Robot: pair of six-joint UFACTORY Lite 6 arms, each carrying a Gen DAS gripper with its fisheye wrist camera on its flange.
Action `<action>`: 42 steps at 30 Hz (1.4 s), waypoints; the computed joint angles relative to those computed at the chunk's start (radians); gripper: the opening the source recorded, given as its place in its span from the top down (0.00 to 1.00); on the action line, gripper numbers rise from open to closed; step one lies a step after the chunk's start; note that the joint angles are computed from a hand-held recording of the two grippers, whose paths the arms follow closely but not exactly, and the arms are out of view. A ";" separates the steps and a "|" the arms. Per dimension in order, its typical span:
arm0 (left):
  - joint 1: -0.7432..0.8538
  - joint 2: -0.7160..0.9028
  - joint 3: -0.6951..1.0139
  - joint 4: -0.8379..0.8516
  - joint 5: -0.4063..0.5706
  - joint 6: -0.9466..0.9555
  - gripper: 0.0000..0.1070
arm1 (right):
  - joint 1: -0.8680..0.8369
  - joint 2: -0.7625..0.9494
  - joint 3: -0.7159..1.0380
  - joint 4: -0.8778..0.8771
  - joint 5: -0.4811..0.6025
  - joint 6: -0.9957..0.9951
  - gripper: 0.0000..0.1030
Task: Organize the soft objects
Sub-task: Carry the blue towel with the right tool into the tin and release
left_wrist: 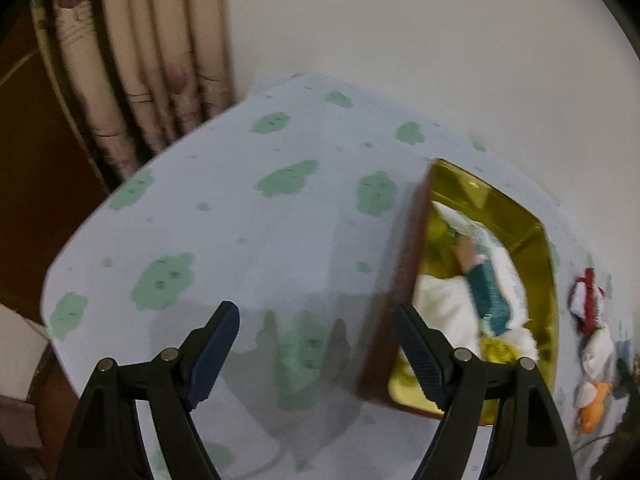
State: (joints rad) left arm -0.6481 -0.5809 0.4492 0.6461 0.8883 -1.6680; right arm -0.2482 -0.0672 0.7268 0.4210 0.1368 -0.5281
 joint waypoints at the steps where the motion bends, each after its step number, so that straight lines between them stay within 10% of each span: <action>1: 0.012 -0.039 -0.019 -0.011 -0.011 0.020 0.23 | 0.016 -0.020 -0.002 -0.061 0.005 0.066 0.65; 18: 0.004 -0.250 -0.149 0.003 0.062 -0.039 0.23 | 0.814 -0.097 0.150 -0.769 0.174 1.050 0.65; 24: -0.005 -0.276 -0.180 0.019 -0.015 -0.047 0.23 | 1.034 0.111 0.326 -0.758 0.170 1.111 0.65; 31: -0.143 -0.235 -0.157 0.118 0.092 -0.182 0.23 | 1.098 0.333 0.519 -0.583 0.135 0.973 0.65; 42: -0.122 -0.121 -0.120 0.090 0.212 -0.207 0.23 | 1.084 0.681 0.933 -0.765 0.239 1.145 0.61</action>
State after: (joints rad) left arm -0.7702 -0.7014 0.3291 0.7357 1.0998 -1.8747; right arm 0.8361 0.6136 1.6594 -0.3445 0.3758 0.6168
